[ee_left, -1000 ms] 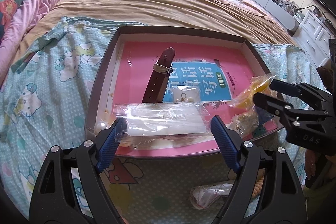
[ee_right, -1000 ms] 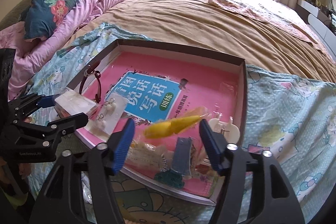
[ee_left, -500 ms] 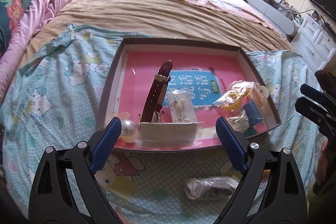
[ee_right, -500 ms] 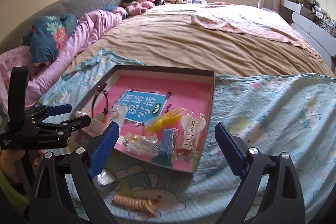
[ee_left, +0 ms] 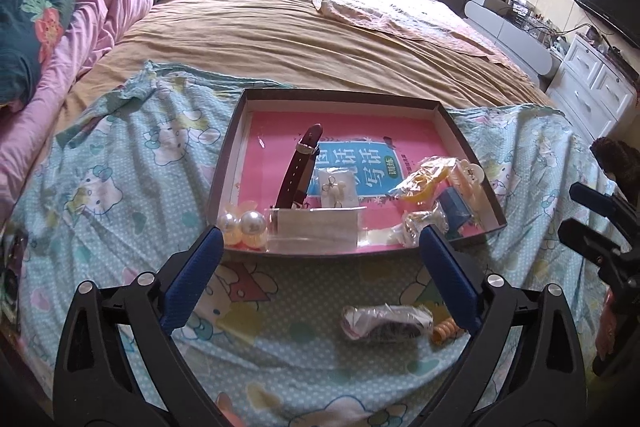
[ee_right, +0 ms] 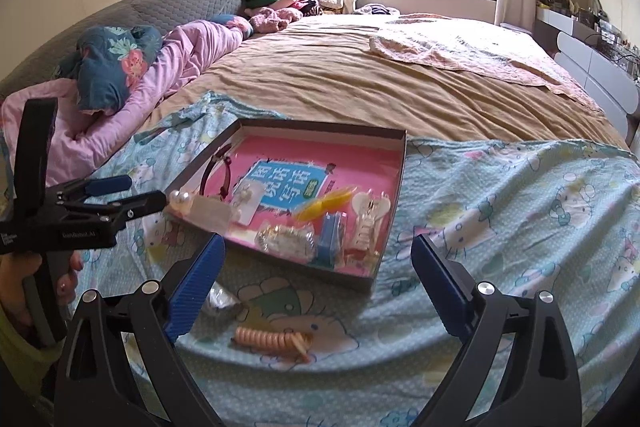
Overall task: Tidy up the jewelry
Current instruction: 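Move both open tools back toward the remaining items on the sheet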
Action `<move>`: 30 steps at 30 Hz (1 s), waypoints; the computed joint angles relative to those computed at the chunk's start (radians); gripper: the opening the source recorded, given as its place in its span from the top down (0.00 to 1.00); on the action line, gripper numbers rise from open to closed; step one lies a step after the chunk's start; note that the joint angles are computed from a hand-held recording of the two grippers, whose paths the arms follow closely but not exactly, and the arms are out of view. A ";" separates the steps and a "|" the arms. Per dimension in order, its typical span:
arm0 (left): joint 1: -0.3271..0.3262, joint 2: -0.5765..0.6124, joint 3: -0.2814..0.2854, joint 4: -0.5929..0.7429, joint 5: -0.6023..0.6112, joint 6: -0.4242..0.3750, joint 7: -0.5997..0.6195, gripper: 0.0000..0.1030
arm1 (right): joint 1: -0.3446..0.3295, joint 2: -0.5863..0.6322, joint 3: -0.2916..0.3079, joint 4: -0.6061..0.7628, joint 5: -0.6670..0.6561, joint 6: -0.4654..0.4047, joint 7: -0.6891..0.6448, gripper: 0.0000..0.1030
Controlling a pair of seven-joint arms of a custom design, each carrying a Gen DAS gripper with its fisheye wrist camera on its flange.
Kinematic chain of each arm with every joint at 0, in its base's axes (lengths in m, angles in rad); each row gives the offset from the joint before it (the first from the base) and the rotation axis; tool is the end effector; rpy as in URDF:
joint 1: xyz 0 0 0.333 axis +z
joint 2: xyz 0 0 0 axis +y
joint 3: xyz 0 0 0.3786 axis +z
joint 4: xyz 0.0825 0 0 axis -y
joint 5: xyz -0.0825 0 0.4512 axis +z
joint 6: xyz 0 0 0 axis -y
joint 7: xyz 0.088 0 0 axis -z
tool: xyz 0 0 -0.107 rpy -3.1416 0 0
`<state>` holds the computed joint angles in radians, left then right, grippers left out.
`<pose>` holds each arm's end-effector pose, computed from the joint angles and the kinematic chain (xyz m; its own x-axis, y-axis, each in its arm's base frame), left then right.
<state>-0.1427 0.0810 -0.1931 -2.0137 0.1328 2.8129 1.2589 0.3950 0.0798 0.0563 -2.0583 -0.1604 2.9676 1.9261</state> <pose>0.6420 -0.2272 0.5275 -0.1651 -0.9806 0.1061 -0.7555 0.0566 -0.6527 0.6032 0.3034 0.5230 0.2903 -0.9479 -0.1310 -0.6776 -0.1069 -0.7276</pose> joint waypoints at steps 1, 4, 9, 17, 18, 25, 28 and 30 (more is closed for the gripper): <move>0.000 -0.004 0.001 -0.005 0.003 0.000 -0.004 0.11 | 0.001 -0.003 0.002 -0.006 0.004 -0.001 -0.003 0.09; 0.000 -0.020 0.002 -0.024 0.006 0.001 -0.012 0.10 | 0.001 -0.009 0.010 -0.019 0.020 -0.011 -0.014 0.09; 0.000 -0.042 0.005 -0.054 0.000 0.000 -0.016 0.09 | 0.004 -0.013 0.023 -0.038 0.047 -0.026 -0.032 0.09; -0.001 -0.066 0.009 -0.095 -0.006 -0.013 -0.020 0.09 | 0.021 -0.006 0.036 -0.055 0.040 -0.056 -0.026 0.09; -0.001 -0.068 0.010 -0.099 -0.005 -0.014 -0.022 0.09 | 0.028 -0.002 0.033 -0.055 0.020 -0.060 -0.009 0.09; -0.005 -0.083 0.011 -0.127 -0.009 -0.019 -0.019 0.09 | 0.051 0.033 0.030 -0.047 0.017 -0.091 0.013 0.09; -0.006 -0.088 0.011 -0.136 -0.011 -0.021 -0.020 0.09 | 0.067 0.048 0.013 -0.038 -0.026 -0.109 0.062 0.09; -0.007 -0.089 0.011 -0.140 -0.009 -0.026 -0.022 0.09 | 0.078 0.056 0.000 -0.034 -0.061 -0.117 0.102 0.09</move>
<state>-0.1497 -0.0083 -0.1818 -2.1541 0.1243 2.7866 1.2374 0.4725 0.1356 0.0566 -2.0925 -0.2217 2.8510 2.0279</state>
